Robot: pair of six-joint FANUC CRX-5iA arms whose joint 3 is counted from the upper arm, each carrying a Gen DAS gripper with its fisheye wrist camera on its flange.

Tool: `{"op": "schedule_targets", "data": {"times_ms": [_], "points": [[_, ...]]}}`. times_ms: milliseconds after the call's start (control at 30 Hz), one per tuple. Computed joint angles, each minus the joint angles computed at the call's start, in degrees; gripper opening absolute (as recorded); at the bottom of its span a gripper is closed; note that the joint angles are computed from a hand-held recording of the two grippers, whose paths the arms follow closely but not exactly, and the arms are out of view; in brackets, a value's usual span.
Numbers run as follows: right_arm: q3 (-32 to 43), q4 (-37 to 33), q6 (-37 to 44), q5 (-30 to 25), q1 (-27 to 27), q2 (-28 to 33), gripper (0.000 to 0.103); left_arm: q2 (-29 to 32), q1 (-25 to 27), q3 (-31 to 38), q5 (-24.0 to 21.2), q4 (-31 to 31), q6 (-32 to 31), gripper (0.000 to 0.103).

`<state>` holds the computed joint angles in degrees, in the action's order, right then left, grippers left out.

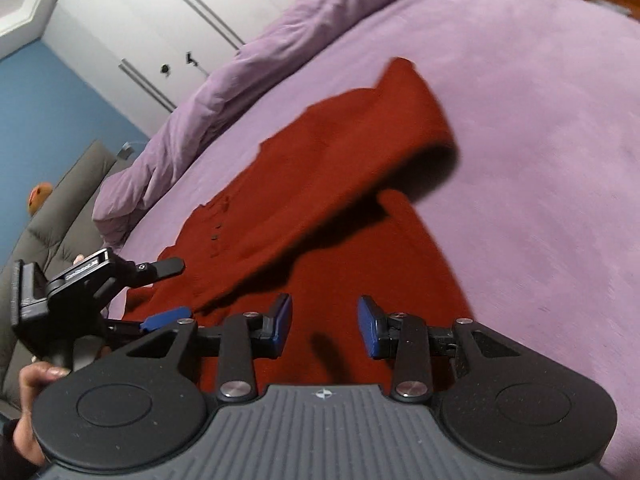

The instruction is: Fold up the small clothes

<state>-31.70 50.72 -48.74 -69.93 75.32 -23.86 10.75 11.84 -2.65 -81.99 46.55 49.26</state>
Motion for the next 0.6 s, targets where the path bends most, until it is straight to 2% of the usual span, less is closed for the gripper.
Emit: {"op": "schedule_targets", "data": {"times_ms": [67,133,200,267,400,600], "points": [[-1.73,0.93,-3.11,-0.26,1.22,-0.85,0.036,0.56,-0.72,0.83,0.88,-1.35,1.53,0.057],[-1.96,1.24,-3.6,-0.15,1.07,-0.86,0.036,0.71,-1.1,1.35,1.67,-2.19,2.09,0.046],[-1.69,1.01,-3.05,-0.32,1.12,-0.66,0.036,0.18,-1.18,1.58,2.85,-3.35,1.01,0.02],[-1.33,0.62,-2.34,-0.85,1.48,-0.34,0.036,0.4,-1.13,2.83,3.09,-4.92,1.48,0.006],[-0.25,-0.18,-0.49,-0.53,0.45,0.55,0.036,1.42,-0.15,2.68,1.25,-0.82,1.4,0.005],[1.72,-2.11,3.78,-1.93,-0.09,1.39,0.036,0.49,0.39,4.05,3.24,4.73,-3.12,0.005]]}}
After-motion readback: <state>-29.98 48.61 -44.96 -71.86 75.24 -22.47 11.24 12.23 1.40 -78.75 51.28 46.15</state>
